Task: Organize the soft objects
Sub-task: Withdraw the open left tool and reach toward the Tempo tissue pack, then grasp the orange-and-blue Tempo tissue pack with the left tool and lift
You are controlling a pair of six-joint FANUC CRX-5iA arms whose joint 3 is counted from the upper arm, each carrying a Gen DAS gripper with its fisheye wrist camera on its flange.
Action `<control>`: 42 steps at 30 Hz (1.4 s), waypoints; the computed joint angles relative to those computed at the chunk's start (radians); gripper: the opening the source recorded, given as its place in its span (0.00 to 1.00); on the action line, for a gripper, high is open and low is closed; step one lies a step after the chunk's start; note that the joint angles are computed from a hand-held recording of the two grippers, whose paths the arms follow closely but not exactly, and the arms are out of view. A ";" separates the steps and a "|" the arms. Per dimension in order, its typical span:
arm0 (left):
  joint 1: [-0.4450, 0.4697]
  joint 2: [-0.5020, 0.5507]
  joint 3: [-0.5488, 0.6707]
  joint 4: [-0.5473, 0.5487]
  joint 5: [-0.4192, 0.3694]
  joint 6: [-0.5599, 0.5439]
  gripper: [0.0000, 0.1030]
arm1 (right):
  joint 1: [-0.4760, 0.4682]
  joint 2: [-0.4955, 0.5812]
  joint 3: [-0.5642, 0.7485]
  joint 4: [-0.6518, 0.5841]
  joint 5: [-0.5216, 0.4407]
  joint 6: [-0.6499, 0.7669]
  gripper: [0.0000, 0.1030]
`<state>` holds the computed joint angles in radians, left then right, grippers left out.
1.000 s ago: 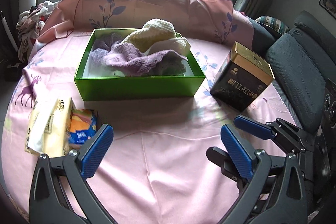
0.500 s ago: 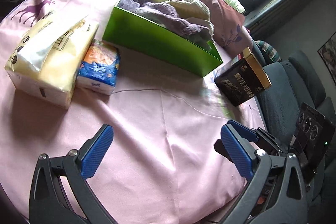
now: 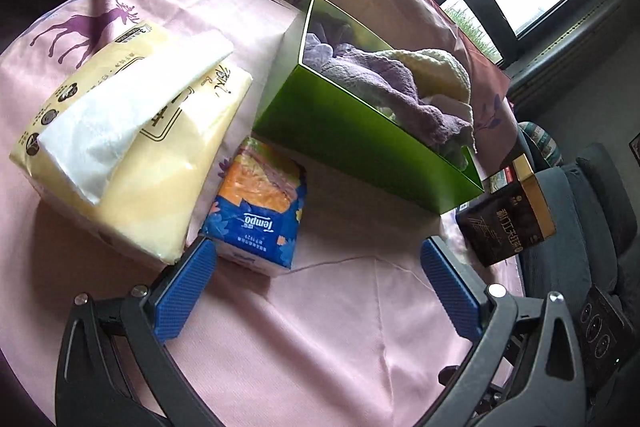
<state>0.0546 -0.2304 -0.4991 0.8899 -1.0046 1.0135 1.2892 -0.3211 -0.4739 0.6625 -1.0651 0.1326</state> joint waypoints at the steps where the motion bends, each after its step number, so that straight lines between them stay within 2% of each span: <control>1: 0.000 0.010 0.006 0.006 0.005 0.002 0.99 | -0.002 -0.001 0.000 -0.003 0.002 0.005 0.60; 4: -0.008 0.020 0.039 -0.043 0.024 0.041 0.99 | -0.013 -0.001 -0.004 -0.016 0.014 0.014 0.60; 8: -0.033 0.003 0.057 -0.116 0.090 0.037 0.99 | -0.027 -0.003 -0.008 -0.031 0.038 0.021 0.60; 10: -0.047 0.031 0.083 -0.138 0.095 0.017 0.99 | -0.031 -0.003 -0.008 -0.037 0.048 0.029 0.60; 12: -0.067 0.077 0.137 -0.213 0.092 0.073 0.99 | -0.037 0.002 -0.005 -0.042 0.055 0.034 0.60; 13: -0.074 0.098 0.152 -0.213 0.089 0.072 0.99 | -0.037 0.001 -0.006 -0.043 0.060 0.034 0.60; 15: -0.083 0.146 0.197 -0.231 0.056 0.098 0.99 | -0.039 0.000 -0.006 -0.049 0.072 0.036 0.60; 17: -0.080 0.186 0.217 -0.194 -0.017 0.085 0.98 | -0.036 0.004 -0.002 -0.051 0.065 0.039 0.60; 22: -0.094 0.171 0.177 -0.126 -0.078 -0.018 0.97 | -0.040 0.000 -0.008 -0.046 0.058 0.027 0.60; 25: -0.102 0.170 0.178 -0.121 -0.094 -0.023 0.97 | -0.062 -0.014 -0.019 -0.060 0.090 0.032 0.60; 33: -0.087 0.159 0.207 -0.186 -0.092 0.060 0.97 | -0.148 0.024 0.012 -0.115 0.242 0.179 0.60; 38: -0.078 0.174 0.239 -0.243 -0.122 0.077 0.80 | -0.177 0.106 0.071 -0.158 0.260 0.282 0.60; 42: -0.075 0.184 0.249 -0.244 -0.130 0.065 0.74 | -0.211 0.162 0.119 -0.186 0.274 0.355 0.60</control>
<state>-0.0206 -0.0460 -0.2506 0.6456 -1.1348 1.0789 1.0786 -0.1594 -0.3553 0.4767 -0.7913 0.4880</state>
